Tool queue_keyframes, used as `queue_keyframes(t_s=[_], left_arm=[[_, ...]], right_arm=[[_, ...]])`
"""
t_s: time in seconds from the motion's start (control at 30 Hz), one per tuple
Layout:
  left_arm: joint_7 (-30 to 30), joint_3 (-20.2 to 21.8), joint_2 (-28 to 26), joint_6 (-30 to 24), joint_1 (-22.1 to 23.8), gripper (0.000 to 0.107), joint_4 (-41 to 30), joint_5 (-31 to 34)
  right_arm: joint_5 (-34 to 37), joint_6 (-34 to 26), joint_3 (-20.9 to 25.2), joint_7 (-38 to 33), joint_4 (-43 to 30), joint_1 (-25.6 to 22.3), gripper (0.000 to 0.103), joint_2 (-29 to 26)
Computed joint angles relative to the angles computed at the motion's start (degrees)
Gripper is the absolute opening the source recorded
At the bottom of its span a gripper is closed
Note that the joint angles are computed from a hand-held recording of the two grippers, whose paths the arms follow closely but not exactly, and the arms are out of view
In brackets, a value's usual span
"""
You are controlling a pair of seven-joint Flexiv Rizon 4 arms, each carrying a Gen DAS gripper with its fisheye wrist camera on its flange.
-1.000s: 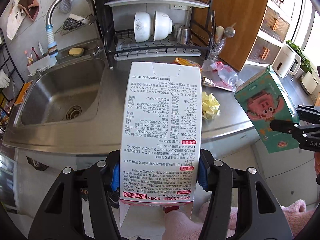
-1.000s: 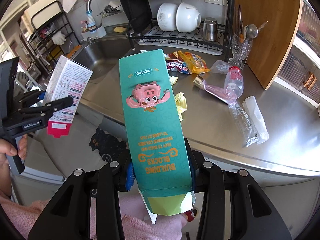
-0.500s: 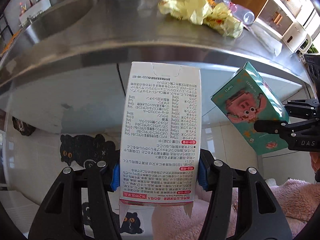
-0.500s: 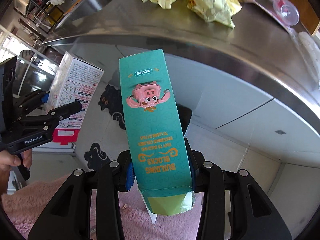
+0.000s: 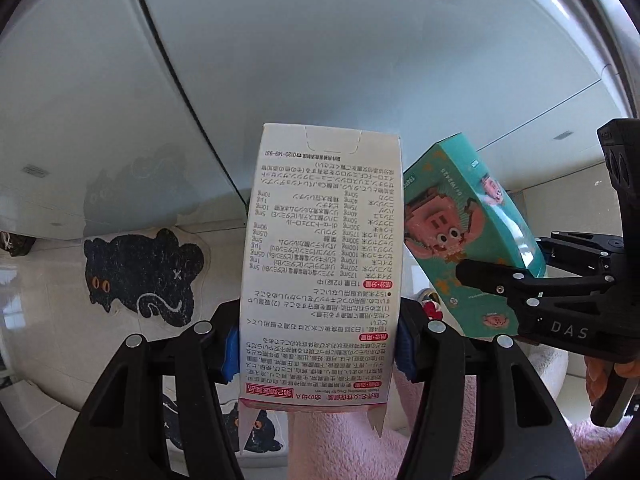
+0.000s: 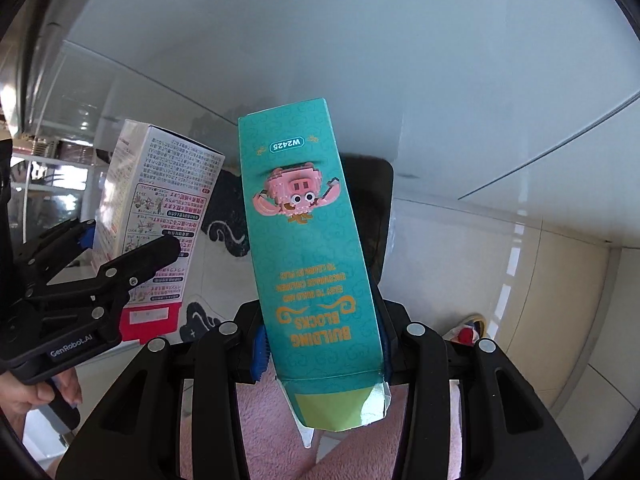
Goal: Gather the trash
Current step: 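Carry both boxes down to the black bin and open both tools, then raise both tools back toward the crumpled yellow paper on the counter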
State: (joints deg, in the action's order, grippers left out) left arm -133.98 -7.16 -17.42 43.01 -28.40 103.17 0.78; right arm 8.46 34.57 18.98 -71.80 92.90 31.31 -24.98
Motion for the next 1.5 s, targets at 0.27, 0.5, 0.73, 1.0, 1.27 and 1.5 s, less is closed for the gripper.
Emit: queue_keyframes(t_s=[0.27, 0.5, 0.73, 1.0, 1.27, 1.5], left_arm=[[4.8, -0.5, -5.1, 1.9, 1.7, 0.055, 1.2, -3.5], [10.2, -1.1, -7.4, 4.9, 3.0, 0.056, 3.2, -8.6], [11.0, -0.3, -6.6, 5.0, 3.2, 0.066, 3.3, -9.2], [9.2, 0.8, -4.0, 3.7, 3.6, 0.067, 4.3, -8.1], [4.0, 1.4, 1.8, 2.1, 2.9, 0.084, 4.9, -4.5], [-1.6, 0.6, 7.1, -2.9, 2.3, 0.092, 1.4, 0.3]], right_arm=[[-2.8, -1.3, -1.5, 5.7, -2.3, 1.8, 0.042, -7.0], [-1.6, -4.1, -0.8, 7.2, -6.6, 1.1, 0.045, -10.2], [-1.2, -5.9, -1.0, 6.7, -9.9, 0.9, 0.048, -12.1], [-0.2, -5.7, -0.9, 6.3, -10.8, 0.8, 0.056, -12.3], [-2.2, -4.6, -0.8, 4.3, -7.7, 0.9, 0.076, -6.5], [-2.6, -6.6, -0.6, -0.7, -5.6, -0.5, 0.089, 2.3]])
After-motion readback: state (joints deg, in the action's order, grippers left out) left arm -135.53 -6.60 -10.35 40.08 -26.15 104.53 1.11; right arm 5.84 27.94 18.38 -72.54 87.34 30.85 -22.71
